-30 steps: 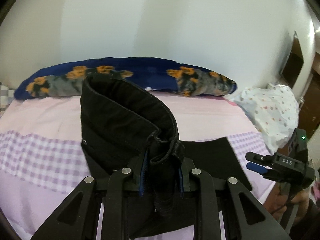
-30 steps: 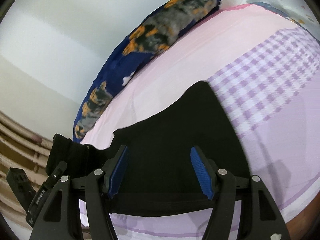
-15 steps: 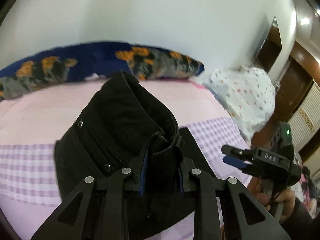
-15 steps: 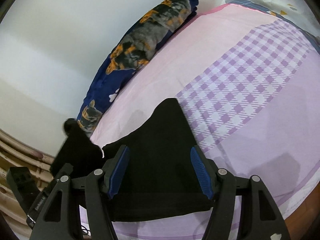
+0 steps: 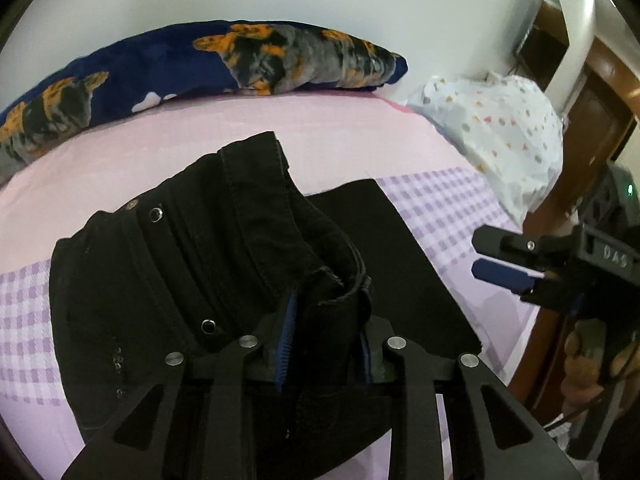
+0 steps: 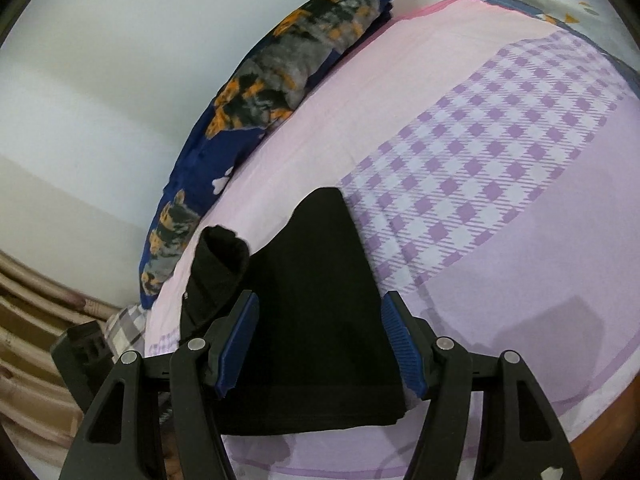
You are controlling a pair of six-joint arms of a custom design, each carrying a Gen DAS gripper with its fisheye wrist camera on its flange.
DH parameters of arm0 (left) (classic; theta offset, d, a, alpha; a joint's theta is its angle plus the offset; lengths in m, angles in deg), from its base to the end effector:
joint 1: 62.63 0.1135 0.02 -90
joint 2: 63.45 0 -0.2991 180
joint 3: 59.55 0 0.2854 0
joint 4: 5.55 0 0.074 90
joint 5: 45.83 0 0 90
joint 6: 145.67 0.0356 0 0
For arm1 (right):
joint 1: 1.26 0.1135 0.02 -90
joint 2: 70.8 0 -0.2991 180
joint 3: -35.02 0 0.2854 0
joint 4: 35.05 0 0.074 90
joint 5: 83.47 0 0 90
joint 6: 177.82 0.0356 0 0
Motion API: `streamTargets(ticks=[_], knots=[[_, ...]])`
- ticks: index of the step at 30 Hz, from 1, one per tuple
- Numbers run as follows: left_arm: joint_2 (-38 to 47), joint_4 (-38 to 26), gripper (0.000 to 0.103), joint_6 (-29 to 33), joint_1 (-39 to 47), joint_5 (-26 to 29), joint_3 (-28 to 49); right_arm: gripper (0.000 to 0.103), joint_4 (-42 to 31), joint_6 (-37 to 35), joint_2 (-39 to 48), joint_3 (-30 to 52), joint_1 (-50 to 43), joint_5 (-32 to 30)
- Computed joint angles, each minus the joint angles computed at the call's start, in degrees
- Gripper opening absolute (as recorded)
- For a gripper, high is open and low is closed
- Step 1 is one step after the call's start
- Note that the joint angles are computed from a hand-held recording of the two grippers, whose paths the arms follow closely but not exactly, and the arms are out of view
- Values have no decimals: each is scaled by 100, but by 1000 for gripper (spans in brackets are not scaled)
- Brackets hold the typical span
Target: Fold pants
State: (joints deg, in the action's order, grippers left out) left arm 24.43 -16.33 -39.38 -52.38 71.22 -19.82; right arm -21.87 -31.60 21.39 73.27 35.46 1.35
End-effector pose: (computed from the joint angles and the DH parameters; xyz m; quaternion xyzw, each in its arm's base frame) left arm 0.2527 0.0292 0.1093 0.1119 0.9321 -0.1595 0.3052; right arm 0.2244 0.1714 0.1102 0.1352 0.8982 0.3300 0.2568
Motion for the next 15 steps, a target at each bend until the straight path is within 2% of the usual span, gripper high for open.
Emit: streamTargets(ticks=[4, 5, 7, 10, 12, 15], knots=[[-318, -283, 36, 165, 24, 16, -29, 62, -143, -350, 207, 248, -29, -234], [-401, -531, 39, 246, 133, 181, 25, 62, -171, -456, 257, 310, -39, -290], [-535, -1009, 40, 472, 442, 742, 127, 62, -230, -692, 315, 414, -16, -277], [-982, -1457, 43, 790, 804, 1206, 138, 62, -479, -1007, 395, 613, 19, -254], [-1278, -1617, 49, 991, 1184, 1378, 113, 62, -469, -1139, 540, 732, -68, -550], [-1254, -1603, 51, 1277, 1834, 1305, 178, 62, -501, -1306, 769, 964, -215, -1090]])
